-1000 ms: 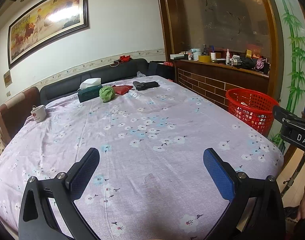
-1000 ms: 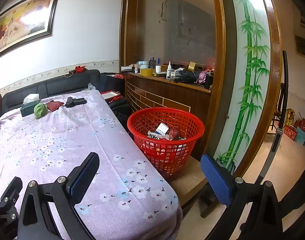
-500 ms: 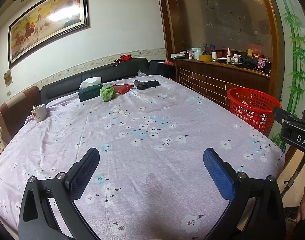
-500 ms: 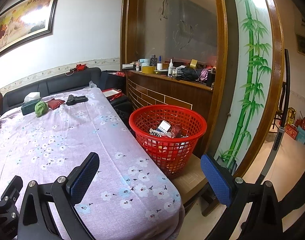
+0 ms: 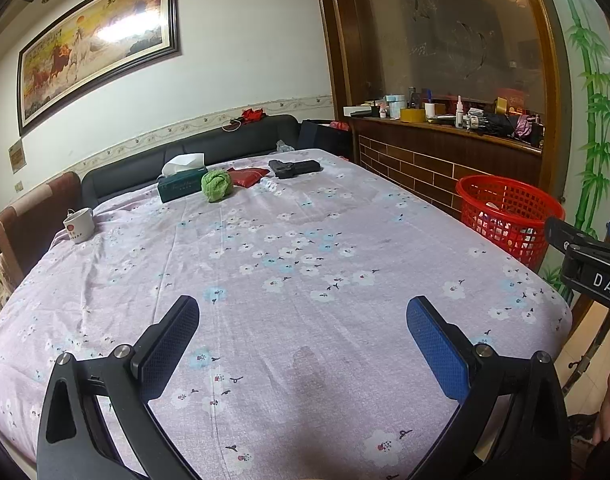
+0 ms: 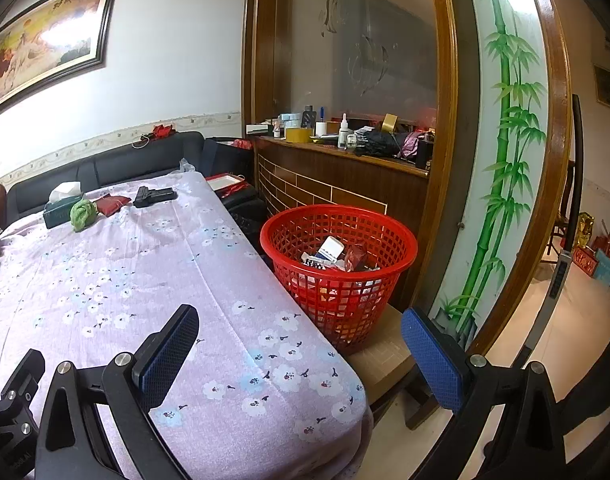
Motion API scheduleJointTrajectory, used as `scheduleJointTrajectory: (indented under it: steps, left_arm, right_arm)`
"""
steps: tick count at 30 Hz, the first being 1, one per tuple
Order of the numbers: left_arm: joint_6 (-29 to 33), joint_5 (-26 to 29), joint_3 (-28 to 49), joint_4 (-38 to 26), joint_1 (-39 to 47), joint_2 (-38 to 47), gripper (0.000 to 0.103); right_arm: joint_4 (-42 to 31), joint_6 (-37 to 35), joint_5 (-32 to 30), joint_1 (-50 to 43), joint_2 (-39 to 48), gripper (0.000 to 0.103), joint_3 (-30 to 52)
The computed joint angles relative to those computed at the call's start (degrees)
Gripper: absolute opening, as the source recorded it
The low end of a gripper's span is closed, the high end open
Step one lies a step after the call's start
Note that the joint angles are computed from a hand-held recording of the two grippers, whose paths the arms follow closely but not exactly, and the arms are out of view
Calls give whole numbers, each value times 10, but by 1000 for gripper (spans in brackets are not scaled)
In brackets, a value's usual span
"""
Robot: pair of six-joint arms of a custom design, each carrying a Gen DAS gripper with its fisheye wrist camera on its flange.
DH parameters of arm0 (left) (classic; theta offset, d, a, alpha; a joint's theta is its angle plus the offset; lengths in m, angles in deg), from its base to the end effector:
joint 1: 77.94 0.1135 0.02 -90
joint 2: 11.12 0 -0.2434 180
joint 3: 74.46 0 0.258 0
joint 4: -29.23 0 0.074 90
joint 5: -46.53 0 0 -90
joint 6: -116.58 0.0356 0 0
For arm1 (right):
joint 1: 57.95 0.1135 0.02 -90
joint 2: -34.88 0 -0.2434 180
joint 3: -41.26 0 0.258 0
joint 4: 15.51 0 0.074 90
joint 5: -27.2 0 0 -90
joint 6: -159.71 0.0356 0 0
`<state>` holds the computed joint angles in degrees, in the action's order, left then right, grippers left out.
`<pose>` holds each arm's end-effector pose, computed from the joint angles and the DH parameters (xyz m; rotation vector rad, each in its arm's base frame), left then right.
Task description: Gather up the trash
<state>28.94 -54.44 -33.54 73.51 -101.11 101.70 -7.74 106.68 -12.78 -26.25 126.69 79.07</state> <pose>0.2703 -0.1083 0.0421 0.3351 2.0158 -0.0304 0.2239 0.1062 0.0781 0.4742 2.0138 -0.3226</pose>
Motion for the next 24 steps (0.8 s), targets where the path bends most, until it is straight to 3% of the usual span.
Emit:
scheduleJointTrajectory:
  steps: [24]
  left_arm:
    - [0, -2, 0, 4, 2, 4, 103]
  right_arm:
    - [4, 0, -10, -2, 20, 102, 9]
